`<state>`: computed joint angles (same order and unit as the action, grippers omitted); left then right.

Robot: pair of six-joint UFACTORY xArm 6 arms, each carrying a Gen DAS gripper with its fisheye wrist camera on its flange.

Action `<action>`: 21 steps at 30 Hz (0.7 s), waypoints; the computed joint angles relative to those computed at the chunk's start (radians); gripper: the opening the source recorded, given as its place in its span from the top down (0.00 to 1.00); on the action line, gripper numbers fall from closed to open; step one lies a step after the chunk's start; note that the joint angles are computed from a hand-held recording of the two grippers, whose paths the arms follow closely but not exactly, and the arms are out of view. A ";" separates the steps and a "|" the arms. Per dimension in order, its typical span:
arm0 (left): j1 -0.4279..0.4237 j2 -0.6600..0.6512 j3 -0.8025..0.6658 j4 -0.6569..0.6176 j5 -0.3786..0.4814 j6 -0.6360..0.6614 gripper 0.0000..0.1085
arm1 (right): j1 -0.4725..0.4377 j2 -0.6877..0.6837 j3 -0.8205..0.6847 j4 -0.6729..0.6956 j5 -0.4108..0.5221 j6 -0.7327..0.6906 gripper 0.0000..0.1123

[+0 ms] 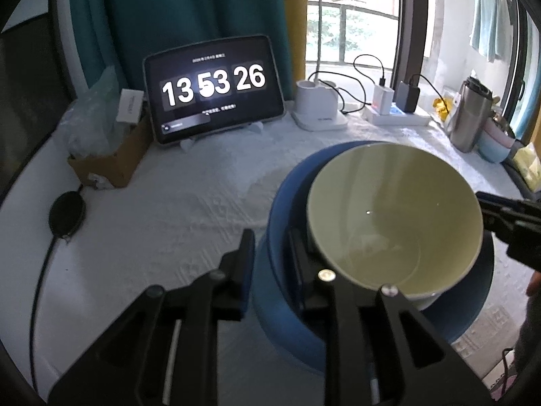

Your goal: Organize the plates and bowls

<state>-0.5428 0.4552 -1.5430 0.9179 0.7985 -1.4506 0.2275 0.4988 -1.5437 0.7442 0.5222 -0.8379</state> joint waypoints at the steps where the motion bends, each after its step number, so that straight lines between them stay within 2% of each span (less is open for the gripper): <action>1: -0.002 -0.003 0.001 0.000 0.006 -0.004 0.80 | -0.002 -0.005 0.004 0.010 0.002 -0.010 0.59; 7: -0.016 -0.026 0.022 0.010 0.035 -0.032 0.73 | -0.011 -0.040 0.040 0.050 0.003 -0.051 0.56; 9: -0.024 -0.043 0.037 0.029 0.047 -0.058 0.63 | -0.014 -0.052 0.052 0.061 0.002 -0.064 0.56; 21: -0.067 -0.105 0.092 0.079 0.033 -0.116 0.62 | -0.032 -0.149 0.158 0.135 -0.022 -0.145 0.55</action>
<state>-0.6097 0.3501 -1.4506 0.9965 0.8320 -1.5667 0.1954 0.3498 -1.3858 0.8788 0.5002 -0.9832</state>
